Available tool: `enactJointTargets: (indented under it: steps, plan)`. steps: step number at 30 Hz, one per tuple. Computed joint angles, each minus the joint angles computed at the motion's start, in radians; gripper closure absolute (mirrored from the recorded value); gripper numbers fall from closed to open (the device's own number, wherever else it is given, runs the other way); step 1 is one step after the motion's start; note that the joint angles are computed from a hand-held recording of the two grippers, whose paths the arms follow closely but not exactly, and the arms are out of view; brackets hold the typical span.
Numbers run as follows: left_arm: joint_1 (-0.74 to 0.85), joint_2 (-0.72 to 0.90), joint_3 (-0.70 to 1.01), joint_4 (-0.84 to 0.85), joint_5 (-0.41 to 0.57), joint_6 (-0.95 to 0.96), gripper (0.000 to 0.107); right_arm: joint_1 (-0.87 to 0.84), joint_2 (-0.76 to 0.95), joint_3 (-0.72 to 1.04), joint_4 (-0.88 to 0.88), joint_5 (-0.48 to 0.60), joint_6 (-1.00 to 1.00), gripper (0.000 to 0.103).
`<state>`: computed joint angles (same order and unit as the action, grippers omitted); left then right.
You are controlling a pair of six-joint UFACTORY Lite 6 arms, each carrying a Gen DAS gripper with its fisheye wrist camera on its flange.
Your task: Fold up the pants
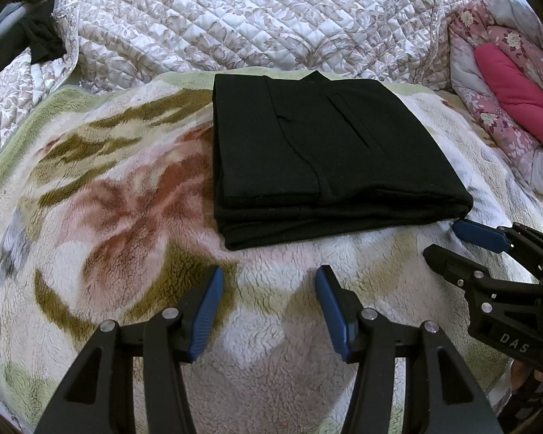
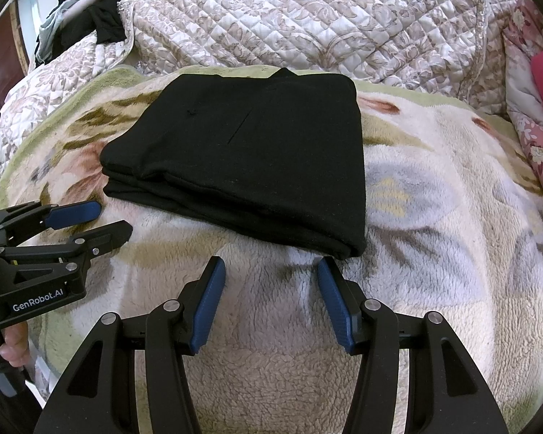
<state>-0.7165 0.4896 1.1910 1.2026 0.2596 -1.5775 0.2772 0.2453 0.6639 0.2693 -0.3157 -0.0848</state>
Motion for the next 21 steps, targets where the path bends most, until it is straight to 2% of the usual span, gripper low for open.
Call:
enactJointTargets:
  steps: [21]
  plan:
    - [0.003,-0.004,-0.009,0.013,-0.003,-0.009,0.051,0.007,0.0,0.0,0.024,-0.003,-0.017,0.049]
